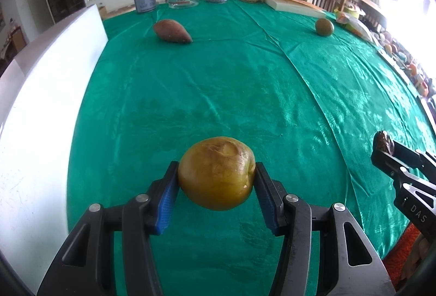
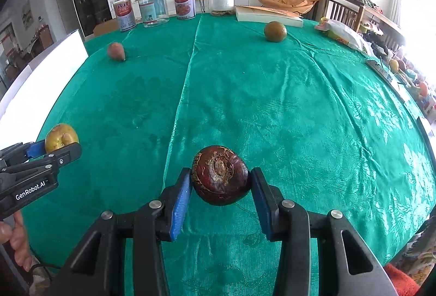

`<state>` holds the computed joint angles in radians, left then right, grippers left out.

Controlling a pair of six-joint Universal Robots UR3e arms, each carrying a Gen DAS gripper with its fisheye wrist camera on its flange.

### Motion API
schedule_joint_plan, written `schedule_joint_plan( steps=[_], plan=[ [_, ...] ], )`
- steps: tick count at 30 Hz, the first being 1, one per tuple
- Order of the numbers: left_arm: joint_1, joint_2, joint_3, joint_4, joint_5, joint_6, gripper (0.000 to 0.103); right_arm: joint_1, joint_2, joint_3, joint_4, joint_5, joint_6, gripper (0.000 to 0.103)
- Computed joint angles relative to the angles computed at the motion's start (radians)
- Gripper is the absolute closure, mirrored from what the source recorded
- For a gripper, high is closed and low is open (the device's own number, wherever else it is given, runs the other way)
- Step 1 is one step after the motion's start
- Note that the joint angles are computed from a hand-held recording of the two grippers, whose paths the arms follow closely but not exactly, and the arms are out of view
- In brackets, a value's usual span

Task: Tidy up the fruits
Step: 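Lift both fruits and carry them over the cardboard box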

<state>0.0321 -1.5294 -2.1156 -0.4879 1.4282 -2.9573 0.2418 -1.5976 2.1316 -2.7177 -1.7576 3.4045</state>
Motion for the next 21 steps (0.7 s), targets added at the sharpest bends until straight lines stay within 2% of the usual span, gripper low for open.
schedule_joint_plan(
  steps=[9,15,18,21],
  plan=[
    [0.002,0.002,-0.007,0.002,-0.002,0.003,0.048,0.014,0.006,-0.003,0.001,-0.020,0.005,0.059],
    [0.024,0.025,-0.007,-0.039,-0.037,0.008,0.048,0.018,0.011,-0.006,0.003,-0.023,0.007,0.059],
    [0.071,0.086,0.011,-0.165,-0.114,0.030,0.048,-0.003,-0.017,0.013,-0.004,0.028,-0.001,0.059],
    [0.175,0.220,0.043,-0.391,-0.255,0.103,0.048,-0.046,-0.055,0.009,0.039,0.157,-0.018,0.059]
  ],
)
